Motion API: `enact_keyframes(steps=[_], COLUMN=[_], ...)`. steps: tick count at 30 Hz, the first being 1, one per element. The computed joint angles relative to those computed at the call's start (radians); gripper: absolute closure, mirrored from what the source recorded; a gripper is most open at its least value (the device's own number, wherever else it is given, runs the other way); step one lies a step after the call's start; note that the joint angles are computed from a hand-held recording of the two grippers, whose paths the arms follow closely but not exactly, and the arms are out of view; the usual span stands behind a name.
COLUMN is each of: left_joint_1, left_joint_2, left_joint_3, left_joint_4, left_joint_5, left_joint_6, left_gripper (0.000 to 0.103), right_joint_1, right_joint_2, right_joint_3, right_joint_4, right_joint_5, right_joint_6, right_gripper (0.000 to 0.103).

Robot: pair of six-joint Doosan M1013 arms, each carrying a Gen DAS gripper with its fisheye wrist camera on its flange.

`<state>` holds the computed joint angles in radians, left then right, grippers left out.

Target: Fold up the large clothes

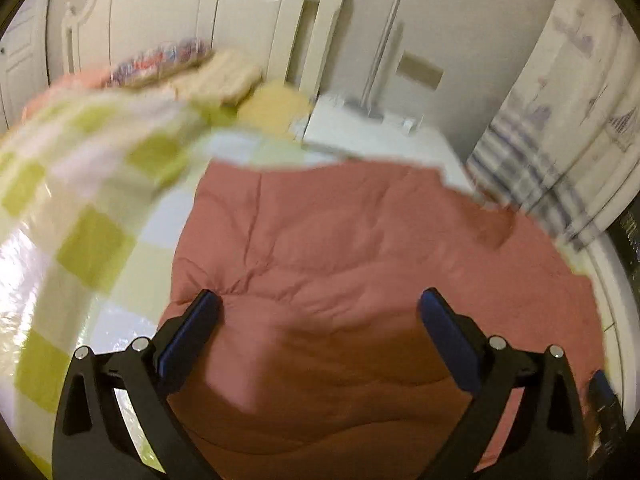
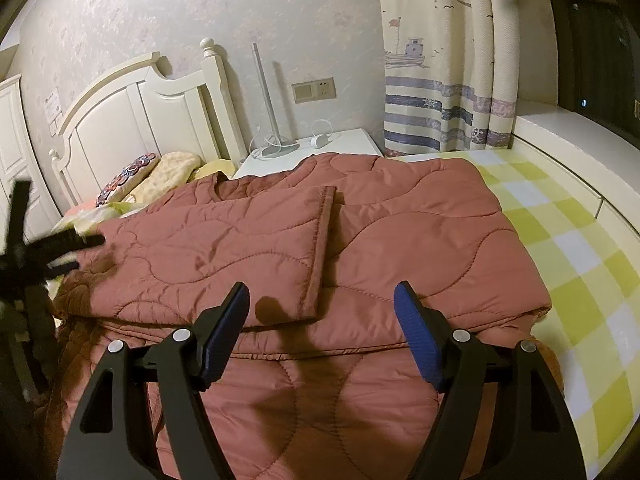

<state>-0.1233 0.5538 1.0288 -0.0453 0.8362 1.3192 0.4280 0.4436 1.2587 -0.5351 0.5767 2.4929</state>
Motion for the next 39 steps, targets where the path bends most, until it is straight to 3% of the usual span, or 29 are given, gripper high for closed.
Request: enact_keyframes(steps=[4,6,8,10,14,16,18,20,22,23,26,28,30,32,34,36,38,39], left_joint_1=[-0.014,-0.025,-0.054,-0.094,-0.129,-0.128,-0.119,-0.11,-0.103,-0.103,-0.103,-0.115,-0.122,-0.125,-0.134,-0.152,-0.17,-0.17], left_joint_2=[-0.036,-0.086,-0.131,-0.169,-0.194,-0.207,-0.228,-0.248,-0.255,-0.251,-0.214,-0.216,-0.228,-0.241,-0.243,-0.223,-0.19,-0.19], left_joint_3=[0.06,0.128,0.191,0.253,0.308,0.327,0.355,0.377,0.386,0.385,0.348,0.345,0.354,0.361,0.365,0.352,0.319,0.314], left_joint_4=[0.037,-0.021,-0.017,0.067,0.134,0.118,0.119,0.14,0.145,0.172,0.165,0.224,0.223,0.173,0.166,0.18,0.208,0.208], left_joint_5=[-0.08,-0.179,-0.244,-0.276,-0.217,-0.178,-0.183,-0.198,-0.207,-0.202,-0.091,-0.084,-0.102,-0.13,-0.153,-0.129,-0.04,-0.033], left_joint_6=[0.02,0.07,0.133,0.152,0.125,0.121,0.099,0.06,0.057,0.045,0.069,0.042,0.058,0.099,0.107,0.105,0.122,0.116], left_gripper=[0.004,0.004,0.003,0.003,0.003,0.003,0.003,0.003,0.003,0.003,0.003,0.004,0.004,0.003,0.003,0.002,0.002,0.002], right_joint_1=[-0.003,-0.004,-0.007,-0.011,-0.021,-0.025,-0.034,-0.022,0.004,0.017,0.063,0.085,0.089,0.082,0.09,0.089,0.077,0.073], right_joint_2=[0.001,0.002,0.003,0.002,0.005,0.004,0.003,-0.01,-0.044,-0.046,0.011,0.045,0.048,0.033,0.03,0.05,0.053,0.054], right_joint_3=[-0.002,-0.003,-0.003,-0.002,-0.008,-0.007,-0.007,0.001,0.051,0.053,-0.04,-0.097,-0.109,-0.091,-0.084,-0.105,-0.108,-0.109], right_joint_4=[0.025,0.032,0.05,0.07,0.161,0.194,0.298,0.242,0.174,0.151,0.203,0.165,0.164,0.182,0.109,0.098,0.152,0.17], right_joint_5=[0.0,-0.002,-0.006,-0.01,-0.012,-0.021,-0.023,0.0,-0.061,-0.05,0.168,0.28,0.307,0.279,0.296,0.36,0.362,0.365], right_joint_6=[-0.024,-0.028,-0.037,-0.05,-0.132,-0.166,-0.247,-0.169,-0.117,-0.117,-0.326,-0.383,-0.377,-0.345,-0.281,-0.275,-0.296,-0.307], right_gripper=[0.03,0.03,0.03,0.03,0.026,0.023,0.022,0.022,0.022,0.022,0.022,0.022,0.022,0.021,0.017,0.017,0.017,0.016])
